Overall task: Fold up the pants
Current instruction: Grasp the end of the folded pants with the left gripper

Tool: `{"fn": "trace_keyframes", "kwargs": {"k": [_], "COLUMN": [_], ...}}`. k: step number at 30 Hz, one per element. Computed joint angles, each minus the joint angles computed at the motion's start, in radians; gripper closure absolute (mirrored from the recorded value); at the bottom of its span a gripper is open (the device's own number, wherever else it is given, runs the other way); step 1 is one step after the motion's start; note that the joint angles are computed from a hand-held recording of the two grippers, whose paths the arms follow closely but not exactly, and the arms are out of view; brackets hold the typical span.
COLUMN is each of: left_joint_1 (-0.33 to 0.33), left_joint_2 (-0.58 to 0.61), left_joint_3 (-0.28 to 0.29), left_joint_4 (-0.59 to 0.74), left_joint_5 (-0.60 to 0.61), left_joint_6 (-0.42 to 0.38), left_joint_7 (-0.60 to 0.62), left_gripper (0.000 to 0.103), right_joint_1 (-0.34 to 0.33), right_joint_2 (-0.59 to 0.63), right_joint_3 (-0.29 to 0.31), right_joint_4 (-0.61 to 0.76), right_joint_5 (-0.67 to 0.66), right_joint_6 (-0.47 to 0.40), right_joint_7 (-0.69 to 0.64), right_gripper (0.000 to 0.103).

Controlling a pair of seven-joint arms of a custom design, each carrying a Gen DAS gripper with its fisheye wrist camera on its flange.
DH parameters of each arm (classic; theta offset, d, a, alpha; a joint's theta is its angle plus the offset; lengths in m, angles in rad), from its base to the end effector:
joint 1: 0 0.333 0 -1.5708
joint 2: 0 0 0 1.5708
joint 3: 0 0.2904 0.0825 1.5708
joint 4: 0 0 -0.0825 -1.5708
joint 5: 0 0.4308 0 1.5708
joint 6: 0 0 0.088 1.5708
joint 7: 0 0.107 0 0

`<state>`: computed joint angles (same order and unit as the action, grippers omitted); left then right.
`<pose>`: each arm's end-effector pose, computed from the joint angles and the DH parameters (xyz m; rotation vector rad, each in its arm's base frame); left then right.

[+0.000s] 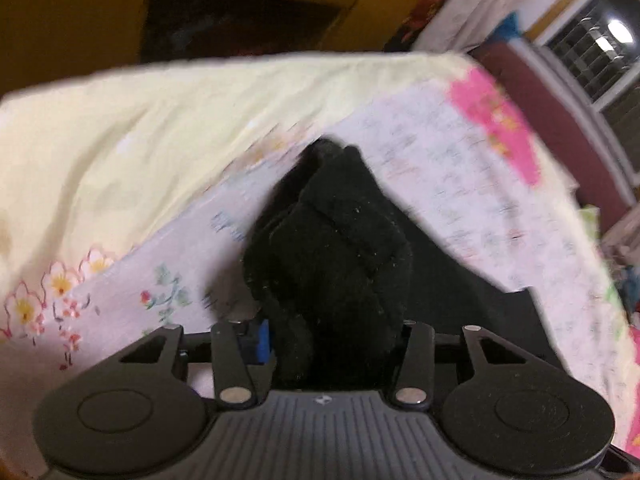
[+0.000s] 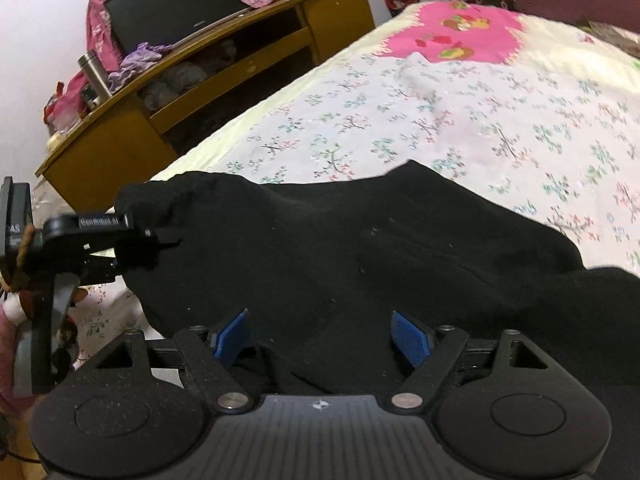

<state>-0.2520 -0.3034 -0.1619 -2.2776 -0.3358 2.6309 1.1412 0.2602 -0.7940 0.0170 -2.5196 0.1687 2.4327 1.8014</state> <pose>0.5103 -0.2201 0.5074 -2.3044 1.7998 -1.0364 0.4089 0.1178 0.5863 -1.6933 1.7654 -0.3064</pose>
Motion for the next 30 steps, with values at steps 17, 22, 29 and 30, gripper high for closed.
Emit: {"fn": "trace_keyframes", "kwargs": {"k": [17, 22, 29, 30], "left_joint_1": [-0.054, -0.010, 0.000, 0.003], "left_joint_2": [0.045, 0.111, 0.075, 0.061], "left_joint_3": [0.015, 0.001, -0.027, -0.038], "left_joint_4": [0.089, 0.127, 0.070, 0.059], "left_joint_5": [-0.064, -0.050, -0.020, 0.032], "left_joint_6": [-0.016, -0.115, -0.035, -0.031], "left_joint_7": [0.254, 0.205, 0.219, 0.225], "left_gripper": [0.060, 0.054, 0.048, 0.049], "right_joint_1": [-0.028, -0.057, 0.056, 0.091], "right_joint_2": [-0.023, -0.064, 0.046, 0.121], "right_joint_3": [0.002, -0.007, -0.063, -0.093], "right_joint_4": [-0.007, -0.025, 0.043, 0.106], "right_joint_5": [-0.023, -0.021, 0.035, 0.067], "right_joint_6": [0.002, -0.018, 0.080, 0.084], "right_joint_7": [-0.007, 0.044, -0.100, -0.157], "right_gripper": [0.046, 0.047, 0.045, 0.044]}}
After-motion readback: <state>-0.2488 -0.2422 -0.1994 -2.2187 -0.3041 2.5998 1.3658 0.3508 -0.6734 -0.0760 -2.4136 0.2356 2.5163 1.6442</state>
